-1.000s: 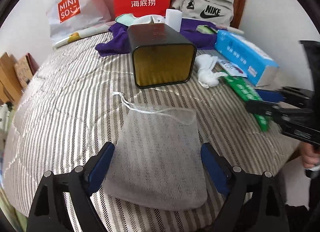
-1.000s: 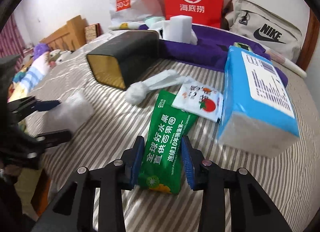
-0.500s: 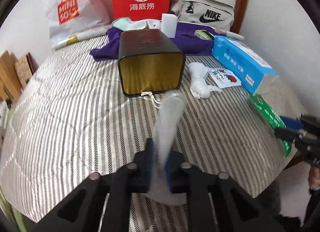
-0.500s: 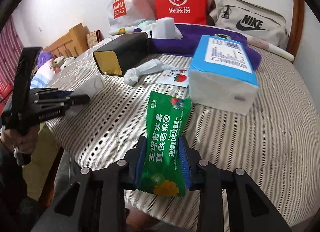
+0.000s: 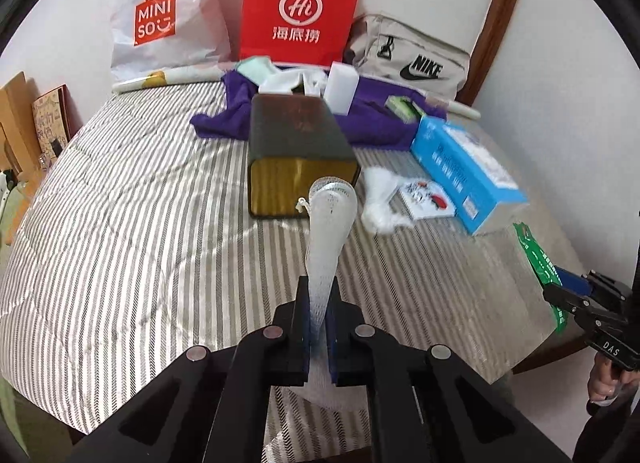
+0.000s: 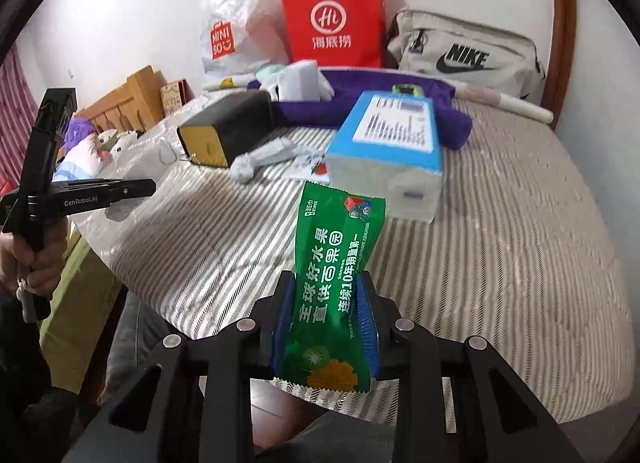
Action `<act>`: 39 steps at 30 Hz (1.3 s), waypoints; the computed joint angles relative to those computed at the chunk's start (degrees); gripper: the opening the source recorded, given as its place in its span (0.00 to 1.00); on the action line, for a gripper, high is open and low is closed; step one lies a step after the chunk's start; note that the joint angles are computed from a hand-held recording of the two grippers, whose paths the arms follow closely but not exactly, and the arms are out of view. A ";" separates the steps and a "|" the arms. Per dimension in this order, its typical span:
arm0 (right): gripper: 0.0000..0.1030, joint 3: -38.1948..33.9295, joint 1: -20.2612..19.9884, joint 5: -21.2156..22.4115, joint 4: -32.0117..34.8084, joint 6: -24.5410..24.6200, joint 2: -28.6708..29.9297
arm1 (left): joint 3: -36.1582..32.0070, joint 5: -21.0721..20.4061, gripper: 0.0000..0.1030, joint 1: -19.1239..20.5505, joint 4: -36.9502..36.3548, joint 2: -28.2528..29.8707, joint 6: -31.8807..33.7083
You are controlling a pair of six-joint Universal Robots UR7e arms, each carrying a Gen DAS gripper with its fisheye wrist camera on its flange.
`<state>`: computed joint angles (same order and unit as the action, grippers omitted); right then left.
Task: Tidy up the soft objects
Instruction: 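Carry the mesh bag toward the purple towel with the left tool while the right tool carries the green packet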
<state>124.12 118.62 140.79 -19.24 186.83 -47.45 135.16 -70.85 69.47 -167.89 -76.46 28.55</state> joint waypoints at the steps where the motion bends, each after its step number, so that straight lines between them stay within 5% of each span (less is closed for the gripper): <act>1: 0.30 0.10 0.13 -0.05 -0.03 -0.26 -0.58 | -0.21 -0.21 0.06 -0.19 0.31 -0.18 -0.28; 19: 0.30 -2.98 -0.51 -0.02 0.90 -9.37 -7.65 | -8.71 -4.80 0.06 -1.91 4.67 1.74 -5.95; 39: 0.30 -13.01 -7.70 -5.26 4.95 -19.23 -11.72 | -20.59 -6.99 0.06 -2.88 7.60 9.93 -9.26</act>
